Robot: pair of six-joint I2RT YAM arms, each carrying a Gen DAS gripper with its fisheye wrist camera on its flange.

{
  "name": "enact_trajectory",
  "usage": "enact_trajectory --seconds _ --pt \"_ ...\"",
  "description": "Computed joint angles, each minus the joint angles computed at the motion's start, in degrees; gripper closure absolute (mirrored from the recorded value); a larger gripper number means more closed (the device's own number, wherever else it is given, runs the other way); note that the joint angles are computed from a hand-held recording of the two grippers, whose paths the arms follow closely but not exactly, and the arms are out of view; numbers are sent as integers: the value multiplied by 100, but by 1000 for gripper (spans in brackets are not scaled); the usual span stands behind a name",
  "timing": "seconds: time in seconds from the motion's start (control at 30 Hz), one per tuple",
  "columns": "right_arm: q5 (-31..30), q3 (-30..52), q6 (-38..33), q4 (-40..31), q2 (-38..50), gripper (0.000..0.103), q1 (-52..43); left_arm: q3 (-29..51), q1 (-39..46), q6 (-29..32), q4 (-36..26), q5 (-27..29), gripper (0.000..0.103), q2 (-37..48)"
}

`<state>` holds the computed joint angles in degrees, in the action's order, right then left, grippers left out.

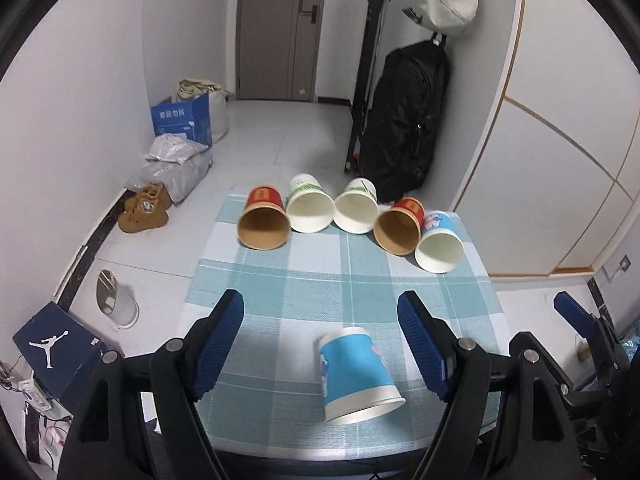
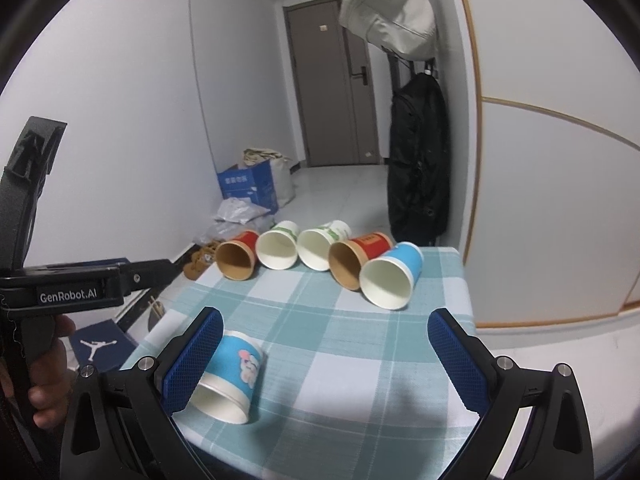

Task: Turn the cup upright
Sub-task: 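Move the right gripper to the blue cup and close on its rim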

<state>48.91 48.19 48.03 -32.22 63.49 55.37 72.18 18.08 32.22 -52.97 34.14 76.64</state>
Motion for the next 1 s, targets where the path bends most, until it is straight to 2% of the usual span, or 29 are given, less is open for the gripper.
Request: enact_trajectory --seconds 0.2,0.43,0.47,0.53,0.57,0.7,0.83,1.0 --pt "-218 -51 -240 319 -44 0 75 -301 353 -19 353 216 27 -158" --pt "-733 -111 -449 627 68 1 49 -556 557 16 701 193 26 -84" --pt "-804 -105 -454 633 123 2 51 -572 587 -3 727 172 23 -61" --pt "-996 -99 -462 640 223 7 23 -563 620 -70 725 135 17 -9" --pt "-1105 -107 -478 655 247 11 1 -566 636 -96 750 155 17 -10" --pt "-1412 -86 -531 662 454 17 -78 -698 693 -55 916 264 17 -194" --pt "-1683 -85 -483 682 600 23 -165 -666 710 11 832 318 17 -149" --pt "-2006 12 -496 662 763 24 -212 -579 651 -28 778 141 17 -52"
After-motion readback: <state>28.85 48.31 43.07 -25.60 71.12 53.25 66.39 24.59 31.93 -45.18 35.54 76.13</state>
